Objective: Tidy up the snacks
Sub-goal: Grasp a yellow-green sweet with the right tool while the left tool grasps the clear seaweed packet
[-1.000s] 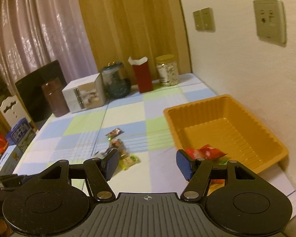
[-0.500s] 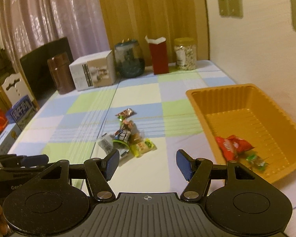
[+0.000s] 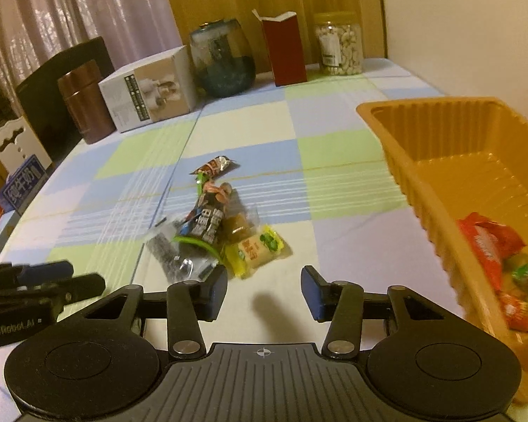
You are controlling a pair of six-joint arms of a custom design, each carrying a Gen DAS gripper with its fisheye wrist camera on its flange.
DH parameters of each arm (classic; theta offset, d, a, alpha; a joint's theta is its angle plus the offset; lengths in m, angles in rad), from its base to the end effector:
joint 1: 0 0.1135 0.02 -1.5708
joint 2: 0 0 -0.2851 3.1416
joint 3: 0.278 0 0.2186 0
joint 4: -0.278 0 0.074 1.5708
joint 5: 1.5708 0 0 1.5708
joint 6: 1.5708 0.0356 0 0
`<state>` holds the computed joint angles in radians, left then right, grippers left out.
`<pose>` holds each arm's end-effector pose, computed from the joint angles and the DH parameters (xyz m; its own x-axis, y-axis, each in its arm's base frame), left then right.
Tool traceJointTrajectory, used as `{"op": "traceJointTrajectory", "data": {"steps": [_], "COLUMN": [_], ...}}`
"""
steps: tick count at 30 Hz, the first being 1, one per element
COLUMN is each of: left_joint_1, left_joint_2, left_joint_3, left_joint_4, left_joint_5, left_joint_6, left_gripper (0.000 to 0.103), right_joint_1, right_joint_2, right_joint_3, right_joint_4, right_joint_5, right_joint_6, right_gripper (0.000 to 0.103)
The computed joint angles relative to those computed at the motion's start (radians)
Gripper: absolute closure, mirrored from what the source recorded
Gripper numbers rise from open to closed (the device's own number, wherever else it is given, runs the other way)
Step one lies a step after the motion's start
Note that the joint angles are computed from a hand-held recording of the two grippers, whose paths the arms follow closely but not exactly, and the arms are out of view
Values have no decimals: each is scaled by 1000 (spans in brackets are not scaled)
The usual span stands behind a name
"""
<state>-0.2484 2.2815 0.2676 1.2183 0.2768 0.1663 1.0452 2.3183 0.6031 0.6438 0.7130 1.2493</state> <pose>0.2359 -0.0699 0.0366 -0.6130 0.3198 -0.7225 0.5307 0.8441 -0.0767 0.1663 0.2403 0.0173 -0.6108 0.3772 -0.6961 0.2608 0.9260 0.2729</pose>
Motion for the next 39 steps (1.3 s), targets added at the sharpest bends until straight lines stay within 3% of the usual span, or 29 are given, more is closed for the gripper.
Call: {"op": "traceJointTrajectory", "data": {"steps": [6,16,20,22,26,31,39], "left_joint_1": [11,21,20,20,21,18,28], "left_joint_2": [28,44,46,48,49,51,52], "left_joint_3": [47,85,83,82,85,90,93], "left_joint_4": [-34,-75,-73,-73,-80,-81,-72], "left_joint_5": [19,42,43,45,61,70,95], "left_joint_6": [-7,-30,-37,-40,-39,-47,-70], "left_gripper": [52,50,48,48,48,48,48], "right_joint_1": [-96,-105,-86,-81,-77,-76,-57], "right_joint_2": [51,100,117,125,122,104,121], "right_joint_3": [27,170,206,213,199,132,90], "right_joint_4": [82,-77,-117,-111,-103,-28,220], "right_joint_5": [-53,-23,-8,-6,-6,-27,-141], "right_joint_6": [-95,-205,-262,-285,-251,-216,-396], "right_gripper": [55,56,67,78,81,81,81]}}
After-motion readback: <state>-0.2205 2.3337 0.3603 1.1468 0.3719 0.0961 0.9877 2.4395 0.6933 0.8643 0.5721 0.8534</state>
